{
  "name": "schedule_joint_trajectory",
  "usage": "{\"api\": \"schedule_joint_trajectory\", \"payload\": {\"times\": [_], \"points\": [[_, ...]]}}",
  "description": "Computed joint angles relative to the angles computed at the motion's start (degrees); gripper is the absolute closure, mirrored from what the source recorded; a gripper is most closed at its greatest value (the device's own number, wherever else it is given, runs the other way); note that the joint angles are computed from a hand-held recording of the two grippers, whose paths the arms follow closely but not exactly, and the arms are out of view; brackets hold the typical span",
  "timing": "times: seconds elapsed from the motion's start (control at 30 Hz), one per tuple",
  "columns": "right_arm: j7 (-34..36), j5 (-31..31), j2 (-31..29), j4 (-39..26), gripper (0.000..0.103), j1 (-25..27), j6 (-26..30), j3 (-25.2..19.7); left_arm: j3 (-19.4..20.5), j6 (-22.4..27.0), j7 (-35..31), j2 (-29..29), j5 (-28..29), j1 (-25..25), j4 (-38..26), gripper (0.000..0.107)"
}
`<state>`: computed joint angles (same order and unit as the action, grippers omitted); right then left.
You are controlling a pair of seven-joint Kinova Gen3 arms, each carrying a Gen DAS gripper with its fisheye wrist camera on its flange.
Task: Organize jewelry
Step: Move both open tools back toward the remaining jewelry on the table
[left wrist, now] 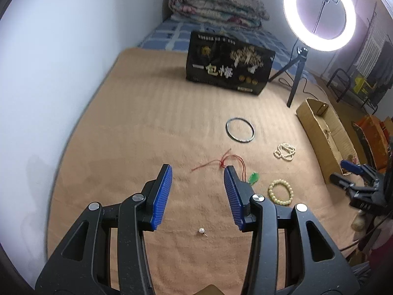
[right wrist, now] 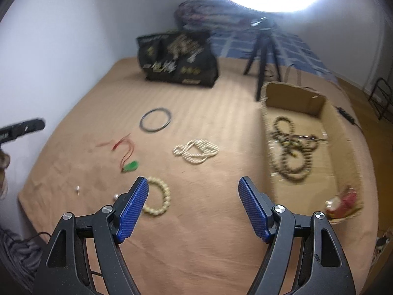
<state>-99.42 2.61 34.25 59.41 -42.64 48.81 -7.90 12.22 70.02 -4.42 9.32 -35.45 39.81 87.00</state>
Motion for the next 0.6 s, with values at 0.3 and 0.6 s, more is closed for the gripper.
{"api": "schedule_joint_trajectory", "payload": {"times": [0.3, 0.6], "points": [[3.67, -0.85, 5.38, -4.98, 0.027, -1.73, 5.29, -0.84, -1.79, -8.86, -7.19, 2.73, 6.2, -4.41, 1.9, 0.063], [5.1, -3.96, 9.45, -9.55, 0.027, -1.11, 9.16, -1.02, -2.89, -13.5, -21.44, 10.07, 12.52, -4.31, -2.56, 0.063]]}}
